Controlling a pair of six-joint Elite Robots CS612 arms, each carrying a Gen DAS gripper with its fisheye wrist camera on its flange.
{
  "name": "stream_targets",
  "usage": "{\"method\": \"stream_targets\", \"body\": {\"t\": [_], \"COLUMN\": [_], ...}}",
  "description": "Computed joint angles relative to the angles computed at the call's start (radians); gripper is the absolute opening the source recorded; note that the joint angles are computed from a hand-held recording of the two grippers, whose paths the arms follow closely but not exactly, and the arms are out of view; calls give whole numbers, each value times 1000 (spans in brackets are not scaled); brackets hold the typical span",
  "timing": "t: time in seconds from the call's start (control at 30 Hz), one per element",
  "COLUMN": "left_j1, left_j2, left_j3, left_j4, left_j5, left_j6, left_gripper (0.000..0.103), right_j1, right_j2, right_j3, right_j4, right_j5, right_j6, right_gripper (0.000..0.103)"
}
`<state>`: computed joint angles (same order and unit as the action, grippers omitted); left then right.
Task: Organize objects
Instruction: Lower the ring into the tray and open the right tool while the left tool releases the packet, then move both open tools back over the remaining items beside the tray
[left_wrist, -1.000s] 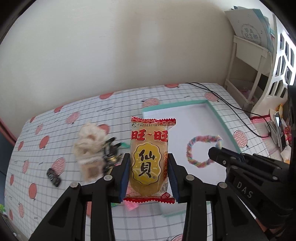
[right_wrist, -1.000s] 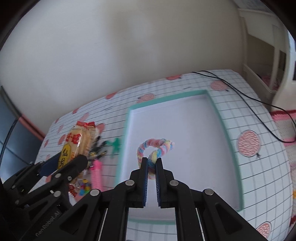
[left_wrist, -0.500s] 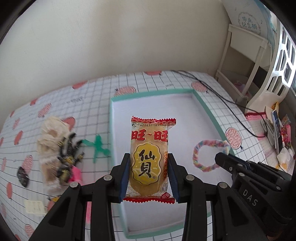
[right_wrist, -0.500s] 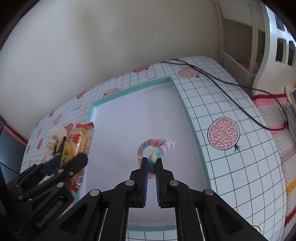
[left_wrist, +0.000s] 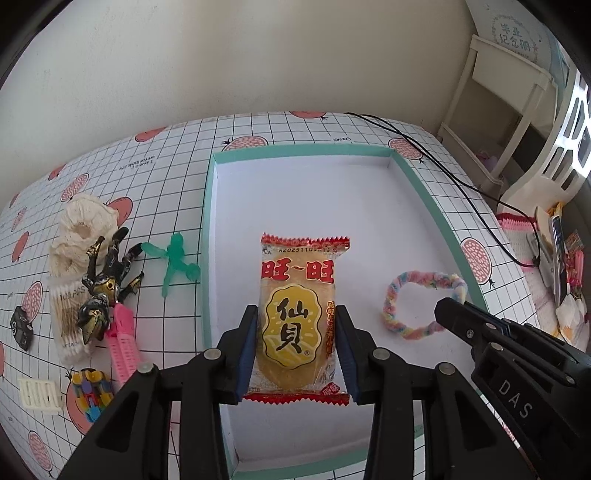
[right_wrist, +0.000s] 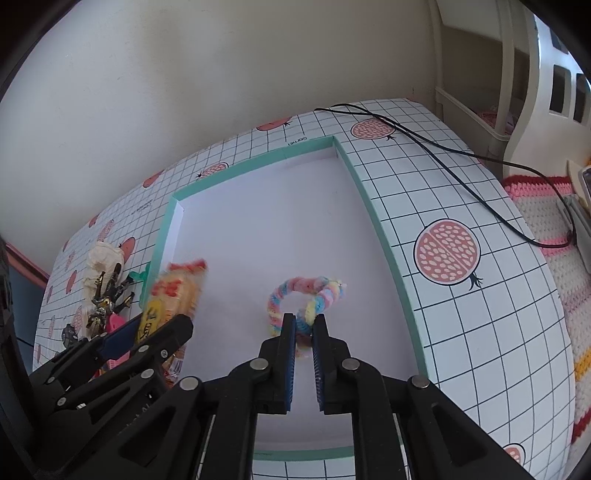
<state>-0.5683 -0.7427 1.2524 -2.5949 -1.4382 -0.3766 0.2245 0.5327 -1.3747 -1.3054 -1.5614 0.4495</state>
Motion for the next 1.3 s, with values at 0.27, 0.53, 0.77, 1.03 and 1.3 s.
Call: {"method": "stream_targets", "body": {"t": [0.27,0.53,0.77,1.03,1.3], "left_j1": [10,17,28,32,45], "left_j2": [-12,-35,-49,-52,-50], "left_j3": [16,41,55,77,84], "left_j4": [-20,-58,-49,-68,-55], "left_j5": [-31,-33,-26,10,38], "left_j6": [-32,-44,-82,-120,-201], "left_gripper": [49,49,54,75,86], "right_j1": [0,4,12,14,17], "right_j2": [2,2,1,-3,-6], "right_j3": [-3,-8,-3,9,16], "right_j4": [-5,-9,-15,10,25], "right_j5": [-9,-18,-10,-6,-11], "right_j6": [6,-7,-28,-40,-52], "right_gripper": [19,26,53,78,97]}}
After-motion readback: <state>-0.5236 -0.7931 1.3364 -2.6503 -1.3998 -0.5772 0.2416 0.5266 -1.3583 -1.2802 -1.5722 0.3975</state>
